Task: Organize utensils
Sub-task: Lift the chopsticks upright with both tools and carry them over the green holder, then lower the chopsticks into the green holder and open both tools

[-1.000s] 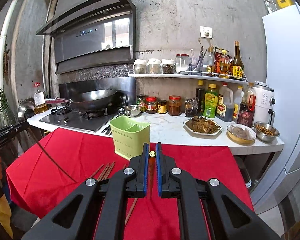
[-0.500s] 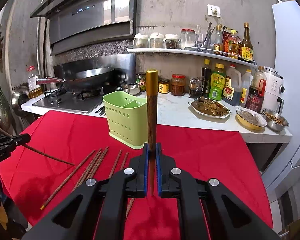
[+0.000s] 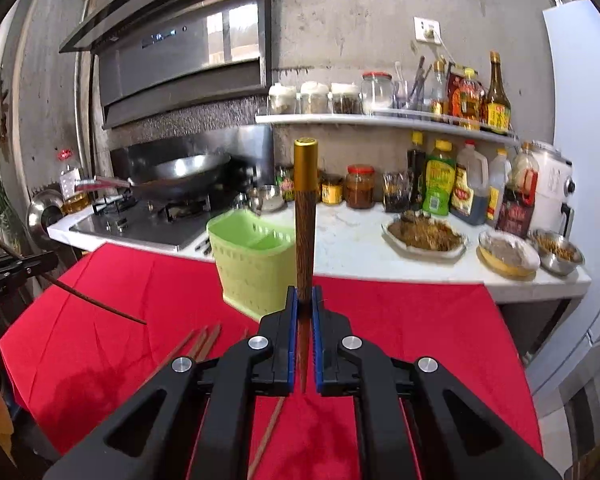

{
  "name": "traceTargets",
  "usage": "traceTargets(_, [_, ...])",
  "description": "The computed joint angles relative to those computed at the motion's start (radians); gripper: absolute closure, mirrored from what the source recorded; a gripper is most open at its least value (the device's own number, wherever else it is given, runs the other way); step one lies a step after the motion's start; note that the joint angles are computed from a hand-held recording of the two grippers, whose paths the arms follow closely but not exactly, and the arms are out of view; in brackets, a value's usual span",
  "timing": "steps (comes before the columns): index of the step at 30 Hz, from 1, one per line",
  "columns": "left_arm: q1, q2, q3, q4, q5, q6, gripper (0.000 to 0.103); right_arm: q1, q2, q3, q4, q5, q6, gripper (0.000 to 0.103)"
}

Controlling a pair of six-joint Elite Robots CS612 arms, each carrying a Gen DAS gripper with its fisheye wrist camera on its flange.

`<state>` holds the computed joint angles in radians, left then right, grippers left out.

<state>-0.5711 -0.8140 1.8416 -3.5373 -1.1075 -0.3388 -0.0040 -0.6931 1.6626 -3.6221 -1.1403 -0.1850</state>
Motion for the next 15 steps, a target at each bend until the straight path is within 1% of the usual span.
traceTargets(4, [0.018,-0.002,-0.075,0.015,-0.021,0.067,0.097,0.011,0.001,-0.053,-0.032,0.016,0.021,0.096])
traceTargets(7, [0.027,0.008,-0.139,0.038,-0.033,0.106,0.097,0.027,0.007,-0.108,-0.041,0.018,0.03,0.096])
traceTargets(10, [0.043,0.031,-0.218,0.087,-0.06,0.13,0.097,0.041,0.021,-0.165,-0.029,0.017,0.033,0.096])
traceTargets(12, [0.057,0.056,-0.28,0.138,-0.095,0.136,0.097,0.049,0.034,-0.2,-0.003,0.015,0.031,0.096])
traceTargets(15, [0.074,0.093,-0.352,0.219,-0.14,0.127,0.097,0.06,0.066,-0.263,0.058,0.019,0.031,0.096])
